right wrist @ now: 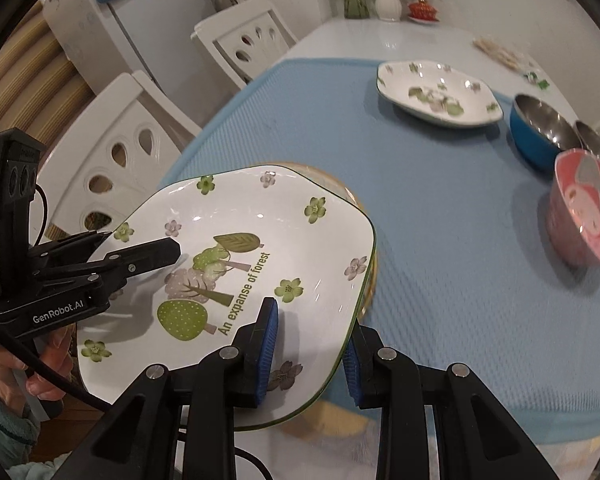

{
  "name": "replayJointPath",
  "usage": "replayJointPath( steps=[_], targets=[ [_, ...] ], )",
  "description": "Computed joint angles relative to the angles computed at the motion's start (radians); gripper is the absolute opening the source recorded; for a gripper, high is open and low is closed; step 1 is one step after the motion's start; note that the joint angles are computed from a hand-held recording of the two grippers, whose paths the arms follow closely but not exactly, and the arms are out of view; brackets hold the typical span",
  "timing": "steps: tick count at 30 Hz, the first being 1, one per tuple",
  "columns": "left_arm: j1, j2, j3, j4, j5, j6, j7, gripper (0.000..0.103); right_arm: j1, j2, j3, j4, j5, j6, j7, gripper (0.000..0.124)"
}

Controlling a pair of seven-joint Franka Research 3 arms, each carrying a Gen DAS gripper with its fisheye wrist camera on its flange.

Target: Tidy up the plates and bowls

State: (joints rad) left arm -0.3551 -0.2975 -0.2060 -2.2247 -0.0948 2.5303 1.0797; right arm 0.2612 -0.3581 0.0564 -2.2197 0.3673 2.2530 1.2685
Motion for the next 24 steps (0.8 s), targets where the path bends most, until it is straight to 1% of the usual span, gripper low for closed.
replayJointPath(
  steps=[6, 11, 18, 22, 24],
  targets=[
    [-0.007, 0.009, -0.002, -0.011, -0.005, -0.005, 0.004, 0.037, -0.007, -0.010, 0.000, -0.027, -0.005, -0.012, 0.020, 0.029],
    [-0.011, 0.021, 0.003, -0.018, -0.028, -0.005, 0.021, 0.037, -0.012, 0.003, 0.003, -0.022, -0.017, -0.043, 0.051, 0.029],
    [-0.008, 0.024, 0.008, -0.028, -0.054, 0.011, 0.040, 0.037, -0.013, 0.018, 0.005, -0.015, -0.022, -0.060, 0.091, 0.029],
    [-0.004, 0.029, 0.006, -0.023, -0.051, -0.002, 0.041, 0.037, -0.017, 0.032, 0.006, -0.006, -0.030, -0.067, 0.115, 0.029],
    [0.009, 0.036, -0.003, -0.012, -0.025, -0.022, 0.014, 0.037, -0.017, 0.038, 0.004, -0.002, -0.023, -0.074, 0.133, 0.029]
  ],
)
